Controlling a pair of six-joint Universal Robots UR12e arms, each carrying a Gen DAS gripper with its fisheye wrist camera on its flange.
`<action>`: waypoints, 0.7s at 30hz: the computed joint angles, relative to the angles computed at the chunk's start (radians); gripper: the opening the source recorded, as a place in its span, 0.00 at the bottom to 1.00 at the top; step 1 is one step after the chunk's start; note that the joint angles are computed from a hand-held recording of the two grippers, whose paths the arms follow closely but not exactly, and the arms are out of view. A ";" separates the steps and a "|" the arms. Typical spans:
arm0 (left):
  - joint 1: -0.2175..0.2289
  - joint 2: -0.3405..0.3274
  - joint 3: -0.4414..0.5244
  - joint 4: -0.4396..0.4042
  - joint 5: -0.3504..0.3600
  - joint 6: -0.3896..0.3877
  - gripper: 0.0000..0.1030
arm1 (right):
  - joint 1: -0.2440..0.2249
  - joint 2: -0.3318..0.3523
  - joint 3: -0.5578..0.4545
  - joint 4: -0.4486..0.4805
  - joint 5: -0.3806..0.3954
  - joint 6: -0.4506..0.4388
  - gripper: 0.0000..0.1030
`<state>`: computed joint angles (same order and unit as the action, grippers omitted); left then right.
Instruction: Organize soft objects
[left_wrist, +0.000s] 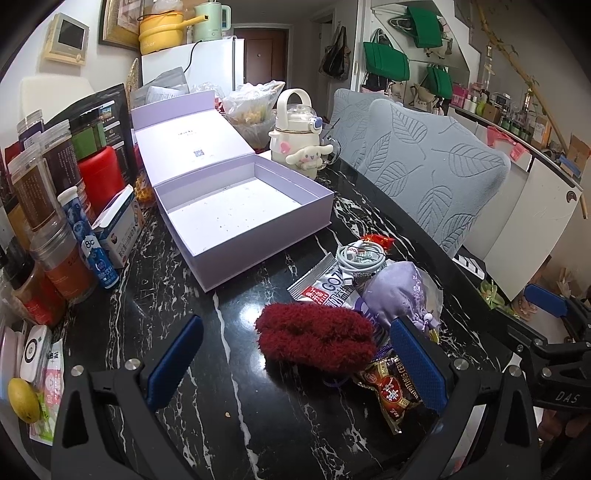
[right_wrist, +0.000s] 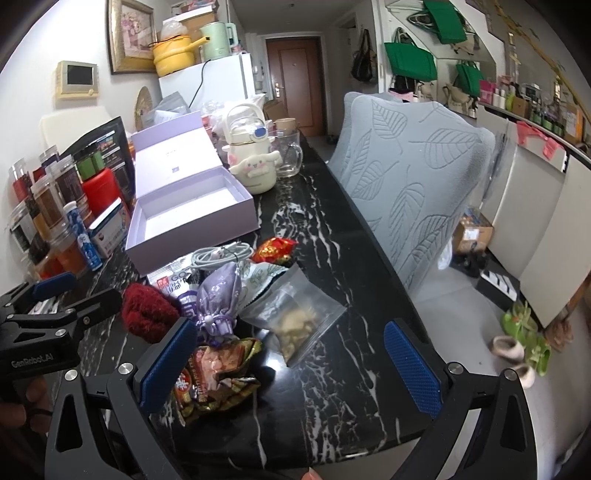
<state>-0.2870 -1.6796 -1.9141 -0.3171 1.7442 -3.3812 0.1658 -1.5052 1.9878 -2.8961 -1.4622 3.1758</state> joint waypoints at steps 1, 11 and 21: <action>0.000 0.001 -0.001 0.000 0.000 0.000 1.00 | 0.001 0.000 0.001 -0.001 0.000 -0.001 1.00; 0.000 0.011 -0.006 0.000 -0.007 -0.004 1.00 | 0.003 -0.007 0.007 -0.003 -0.001 -0.003 1.00; 0.000 0.023 -0.019 0.009 -0.006 -0.012 1.00 | 0.004 -0.019 0.019 -0.014 0.003 -0.006 1.00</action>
<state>-0.2869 -1.6562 -1.9335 -0.3079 1.7378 -3.3928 0.1694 -1.5239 2.0069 -2.9102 -1.4595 3.1700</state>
